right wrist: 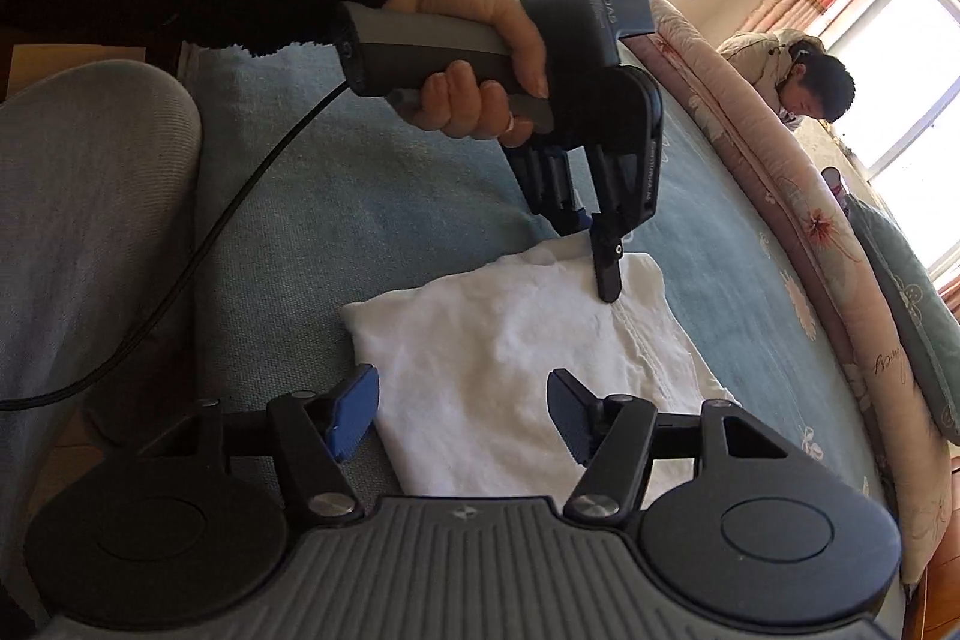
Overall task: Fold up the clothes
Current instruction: 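Close the left gripper on the shirt edge while the right gripper lowers and closes beside it, then lift the held edge with both grippers and fold it over the shirt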
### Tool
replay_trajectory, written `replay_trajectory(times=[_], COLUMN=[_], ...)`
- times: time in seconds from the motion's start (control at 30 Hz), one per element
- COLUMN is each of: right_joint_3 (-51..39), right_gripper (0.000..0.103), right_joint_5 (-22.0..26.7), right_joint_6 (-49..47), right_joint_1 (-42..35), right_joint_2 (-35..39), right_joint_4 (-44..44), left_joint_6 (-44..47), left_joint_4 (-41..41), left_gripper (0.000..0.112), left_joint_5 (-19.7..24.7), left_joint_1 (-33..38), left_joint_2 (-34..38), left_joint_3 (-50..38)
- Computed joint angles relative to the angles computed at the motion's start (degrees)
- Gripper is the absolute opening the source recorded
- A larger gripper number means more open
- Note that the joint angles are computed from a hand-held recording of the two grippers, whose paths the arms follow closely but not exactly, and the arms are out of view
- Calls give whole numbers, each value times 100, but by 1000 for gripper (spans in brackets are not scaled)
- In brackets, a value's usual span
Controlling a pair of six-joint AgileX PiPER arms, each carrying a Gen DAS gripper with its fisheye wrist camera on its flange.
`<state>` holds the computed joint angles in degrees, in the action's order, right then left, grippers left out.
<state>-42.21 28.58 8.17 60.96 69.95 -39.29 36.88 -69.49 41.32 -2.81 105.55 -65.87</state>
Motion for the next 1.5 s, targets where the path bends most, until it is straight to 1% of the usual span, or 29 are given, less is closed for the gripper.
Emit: replay_trajectory(times=[0.17,0.27,0.37,0.43,0.53,0.6,0.63,0.67,0.73,0.83,0.87,0.9,0.93,0.97,1.07,1.27,1.33,1.43,1.5], right_joint_3=[-76,-170,-254,-249,-127,26,53,55,57,-20,-68,-129,-195,-195,-255,-518,-532,-539,-482], right_gripper=[66,66,66,66,66,66,66,65,61,52,39,18,6,4,4,3,3,3,3], right_joint_5=[731,1111,1533,1813,2291,2612,2680,2693,2719,2637,2570,2490,2411,2349,2157,1526,1369,1228,1233], right_joint_6=[1283,1948,2570,2856,3013,3162,3216,3256,3336,3527,3545,3483,3384,3398,3310,2706,2557,2332,2373], right_joint_1=[801,1214,1629,1865,2114,2207,2218,2220,2224,2249,2196,2127,2056,2011,1809,1032,802,495,414], right_joint_2=[389,687,1033,1172,1228,1228,1249,1274,1326,1548,1613,1628,1619,1560,1235,542,320,7,-200], right_joint_4=[-1269,-1896,-2512,-2801,-3039,-3168,-3207,-3243,-3316,-3526,-3522,-3383,-3166,-3089,-2791,-1637,-1366,-1034,-1069], left_joint_6=[-571,-688,-611,-586,-588,-544,-517,-514,-505,-569,-624,-700,-783,-911,-1549,-2039,-2414,-2969,-3351], left_joint_4=[387,406,273,200,164,106,69,42,-14,3,49,122,200,316,898,1275,1634,2107,2418], left_gripper=[9,9,9,9,9,9,10,10,10,10,10,10,10,10,8,7,7,7,7], left_joint_5=[-7,14,17,20,5,24,37,53,85,75,61,38,17,-7,-128,-166,-205,-223,-199], left_joint_1=[-82,-93,-76,-68,-74,-55,-42,-31,-10,-21,-36,-59,-81,-110,-276,-474,-610,-801,-927], left_joint_2=[37,80,98,110,119,131,138,147,167,175,170,161,151,135,62,-145,-227,-248,-225], left_joint_3=[-216,-290,-254,-239,-239,-228,-220,-219,-216,-235,-254,-279,-306,-342,-534,-817,-975,-1288,-1540])
